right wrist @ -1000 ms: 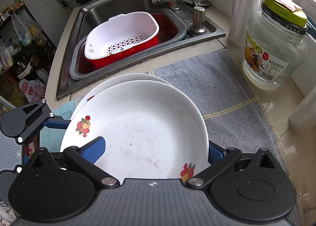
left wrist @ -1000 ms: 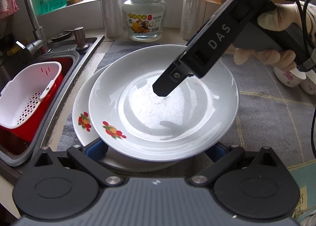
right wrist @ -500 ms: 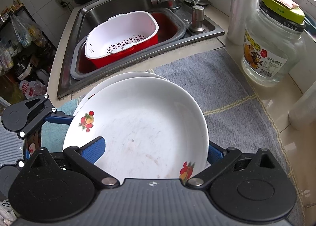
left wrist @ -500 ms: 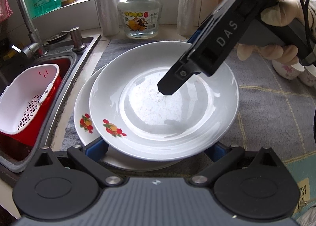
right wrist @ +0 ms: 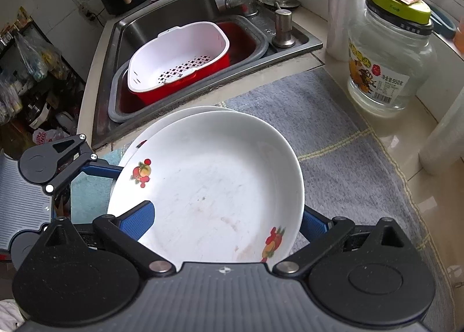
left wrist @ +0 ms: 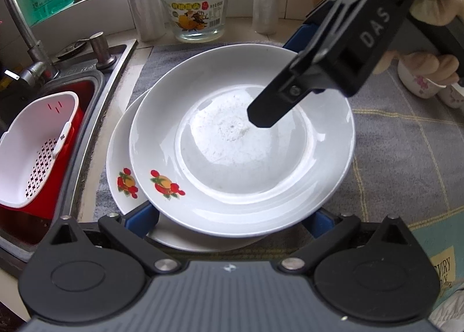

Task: Organize plates and bowls
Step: 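Lower the held fruit-decal plate onto the plate stack with the right tool, then open the right tool and withdraw it from the stacked plate rim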

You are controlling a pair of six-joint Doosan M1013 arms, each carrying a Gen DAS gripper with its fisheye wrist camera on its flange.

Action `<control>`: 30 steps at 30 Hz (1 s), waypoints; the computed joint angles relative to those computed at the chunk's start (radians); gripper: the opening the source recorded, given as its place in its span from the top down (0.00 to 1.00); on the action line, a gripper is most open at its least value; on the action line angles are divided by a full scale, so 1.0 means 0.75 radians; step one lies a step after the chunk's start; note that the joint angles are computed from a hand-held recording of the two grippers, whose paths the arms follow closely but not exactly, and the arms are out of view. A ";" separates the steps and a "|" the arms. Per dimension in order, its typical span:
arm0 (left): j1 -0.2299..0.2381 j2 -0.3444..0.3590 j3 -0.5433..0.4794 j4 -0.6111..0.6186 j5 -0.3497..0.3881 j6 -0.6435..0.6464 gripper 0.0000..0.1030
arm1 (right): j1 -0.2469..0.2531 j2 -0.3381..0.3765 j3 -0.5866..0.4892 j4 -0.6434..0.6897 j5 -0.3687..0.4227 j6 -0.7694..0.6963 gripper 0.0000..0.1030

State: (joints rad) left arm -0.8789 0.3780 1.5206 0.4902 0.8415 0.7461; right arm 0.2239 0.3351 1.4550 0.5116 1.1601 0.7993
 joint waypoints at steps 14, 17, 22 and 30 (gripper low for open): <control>-0.004 0.018 -0.058 -0.045 0.118 0.042 0.02 | -0.020 -0.034 0.037 0.050 -0.010 -0.005 0.00; -0.013 0.016 -0.060 -0.018 0.121 0.036 0.02 | -0.018 -0.040 0.048 0.047 -0.016 -0.012 0.00; -0.022 0.015 -0.055 0.006 0.143 0.005 0.02 | -0.014 -0.050 0.065 0.040 -0.019 -0.017 0.00; -0.048 -0.009 -0.013 0.109 0.139 -0.135 0.01 | -0.008 -0.060 0.082 0.049 -0.011 -0.035 0.00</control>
State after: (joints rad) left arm -0.9149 0.3716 1.5109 0.5723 0.9456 0.6447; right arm 0.2181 0.2899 1.5169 0.5485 1.1520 0.7733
